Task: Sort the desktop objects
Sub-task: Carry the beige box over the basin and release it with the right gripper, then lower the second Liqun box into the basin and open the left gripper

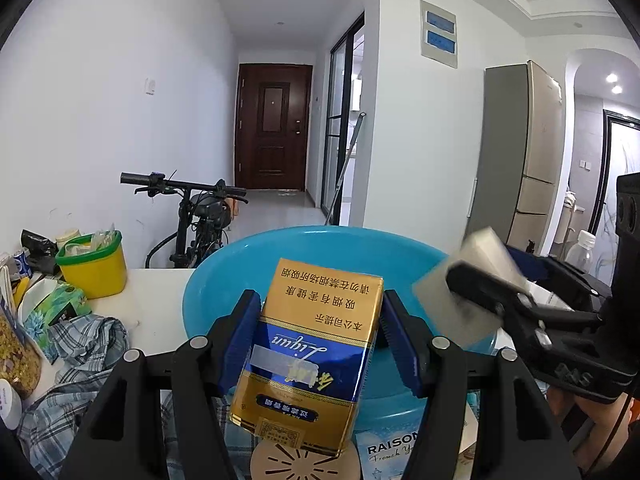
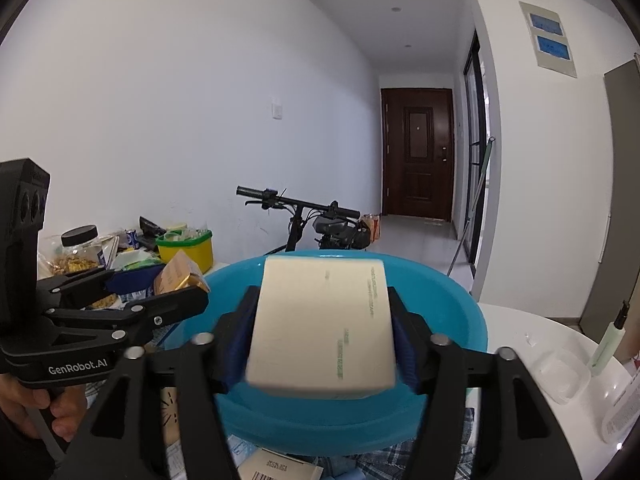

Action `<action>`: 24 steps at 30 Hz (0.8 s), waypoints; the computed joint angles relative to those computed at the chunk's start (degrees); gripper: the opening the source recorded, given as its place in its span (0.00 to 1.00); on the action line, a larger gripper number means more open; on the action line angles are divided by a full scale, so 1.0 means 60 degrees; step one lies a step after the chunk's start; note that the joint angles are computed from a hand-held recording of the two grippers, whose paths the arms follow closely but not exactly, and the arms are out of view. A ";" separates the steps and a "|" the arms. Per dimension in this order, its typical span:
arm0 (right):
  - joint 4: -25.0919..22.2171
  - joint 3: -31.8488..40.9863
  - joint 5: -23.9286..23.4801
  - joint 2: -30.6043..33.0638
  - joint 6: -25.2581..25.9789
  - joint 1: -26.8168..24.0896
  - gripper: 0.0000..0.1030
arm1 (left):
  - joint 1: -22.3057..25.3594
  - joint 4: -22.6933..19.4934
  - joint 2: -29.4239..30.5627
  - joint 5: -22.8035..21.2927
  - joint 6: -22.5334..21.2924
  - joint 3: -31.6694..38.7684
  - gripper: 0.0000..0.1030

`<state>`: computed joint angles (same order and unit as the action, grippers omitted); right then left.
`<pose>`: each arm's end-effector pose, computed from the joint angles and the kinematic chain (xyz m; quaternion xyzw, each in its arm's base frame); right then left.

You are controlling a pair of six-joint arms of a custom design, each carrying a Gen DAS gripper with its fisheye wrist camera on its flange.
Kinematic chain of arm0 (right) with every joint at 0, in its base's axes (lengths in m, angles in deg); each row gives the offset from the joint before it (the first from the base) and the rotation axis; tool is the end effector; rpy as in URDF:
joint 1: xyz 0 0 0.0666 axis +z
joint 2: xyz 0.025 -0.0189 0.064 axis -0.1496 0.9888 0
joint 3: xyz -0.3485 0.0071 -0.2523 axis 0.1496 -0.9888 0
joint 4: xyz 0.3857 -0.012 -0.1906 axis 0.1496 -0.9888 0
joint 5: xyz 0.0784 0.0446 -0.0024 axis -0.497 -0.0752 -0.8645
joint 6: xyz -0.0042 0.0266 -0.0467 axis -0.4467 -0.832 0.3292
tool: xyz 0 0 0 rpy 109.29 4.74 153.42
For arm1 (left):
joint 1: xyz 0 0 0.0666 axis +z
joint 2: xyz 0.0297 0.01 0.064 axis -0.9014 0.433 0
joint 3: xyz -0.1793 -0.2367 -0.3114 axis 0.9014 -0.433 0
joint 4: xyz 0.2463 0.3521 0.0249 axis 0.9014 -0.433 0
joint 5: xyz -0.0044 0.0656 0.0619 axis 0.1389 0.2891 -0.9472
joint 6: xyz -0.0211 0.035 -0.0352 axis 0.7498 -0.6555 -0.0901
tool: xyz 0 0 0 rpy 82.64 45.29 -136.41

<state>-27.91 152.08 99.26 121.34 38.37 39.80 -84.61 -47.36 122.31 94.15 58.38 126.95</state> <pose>0.3492 0.3514 0.5408 0.0442 0.8032 -0.0199 0.5937 0.4016 -0.1620 0.5582 0.2687 0.7864 -0.2230 0.5096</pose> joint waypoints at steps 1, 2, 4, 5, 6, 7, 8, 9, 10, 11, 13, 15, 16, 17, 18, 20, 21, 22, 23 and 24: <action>-0.0025 -0.0011 0.0116 -0.0014 -0.0108 0.0023 1.00 | 0.0005 0.0004 0.0008 -0.0010 0.0011 -0.0002 0.62; 0.0063 -0.0069 0.0127 -0.0068 -0.0144 0.0032 1.00 | 0.0012 -0.0009 0.0020 -0.0011 0.0015 0.0004 0.62; 0.0253 -0.0178 0.0043 -0.0166 -0.0221 0.0019 1.00 | 0.0019 -0.0018 0.0030 -0.0002 0.0031 0.0013 0.62; 0.0297 -0.0197 0.0054 -0.0180 -0.0288 0.0018 1.00 | 0.0017 -0.0022 0.0034 0.0002 0.0025 0.0018 0.62; 0.0320 -0.0217 0.0054 -0.0190 -0.0349 0.0010 1.00 | 0.0017 0.0005 0.0032 -0.0001 0.0043 0.0011 0.62; 0.0352 -0.0235 0.0049 -0.0196 -0.0378 0.0005 1.00 | 0.0020 0.0042 0.0025 0.0016 0.0057 -0.0006 0.62; 0.0372 -0.0253 0.0060 -0.0203 -0.0410 0.0001 1.00 | 0.0020 0.0053 0.0020 0.0044 0.0051 -0.0015 0.62; 0.0365 -0.0261 0.0072 -0.0204 -0.0451 -0.0002 1.00 | 0.0013 0.0066 0.0012 0.0029 0.0051 -0.0026 0.62; 0.0384 -0.0279 0.0037 -0.0208 -0.0476 -0.0015 1.00 | 0.0012 0.0079 0.0010 0.0020 0.0059 -0.0031 0.62; 0.0405 -0.0288 0.0027 -0.0209 -0.0497 -0.0001 1.00 | 0.0019 0.0092 0.0010 0.0051 0.0060 -0.0032 0.62; 0.0393 -0.0291 -0.0022 -0.0213 -0.0572 -0.0013 1.00 | 0.0014 0.0042 0.0031 0.0067 0.0034 0.0006 0.62; 0.0495 -0.0366 -0.0099 -0.0284 -0.0552 -0.0005 1.00 | 0.0014 0.0099 0.0028 0.0092 0.0098 0.0032 0.62; 0.0502 -0.0368 -0.0098 -0.0290 -0.0533 0.0007 1.00 | 0.0037 0.0120 0.0032 0.0145 0.0143 0.0047 0.62; 0.0474 -0.0364 -0.0036 -0.0293 -0.0527 0.0027 1.00 | 0.0066 0.0136 0.0038 0.0189 0.0187 0.0064 0.62; 0.0458 -0.0349 0.0007 -0.0280 -0.0512 0.0045 1.00 | 0.0083 0.0150 0.0039 0.0205 0.0201 0.0068 0.62; 0.0440 -0.0338 -0.0006 -0.0277 -0.0501 0.0059 1.00 | 0.0093 0.0150 0.0032 0.0209 0.0197 0.0077 0.62; 0.0459 -0.0355 0.0004 -0.0283 -0.0501 0.0065 1.00 | 0.0098 0.0158 0.0034 0.0234 0.0206 0.0075 0.62; 0.0438 -0.0372 0.0003 -0.0305 -0.0515 0.0061 1.00 | 0.0097 0.0154 0.0039 0.0236 0.0214 0.0081 0.62; 0.0369 -0.0357 -0.0029 -0.0306 -0.0553 0.0039 1.00 | 0.0096 0.0107 0.0041 0.0219 0.0196 0.0094 0.62; 0.0327 -0.0344 -0.0034 -0.0301 -0.0595 0.0030 1.00 | 0.0100 0.0090 0.0041 0.0226 0.0195 0.0101 0.62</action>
<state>-25.95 150.02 99.06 119.53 34.80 39.97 -84.01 -46.82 122.56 95.50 59.55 127.55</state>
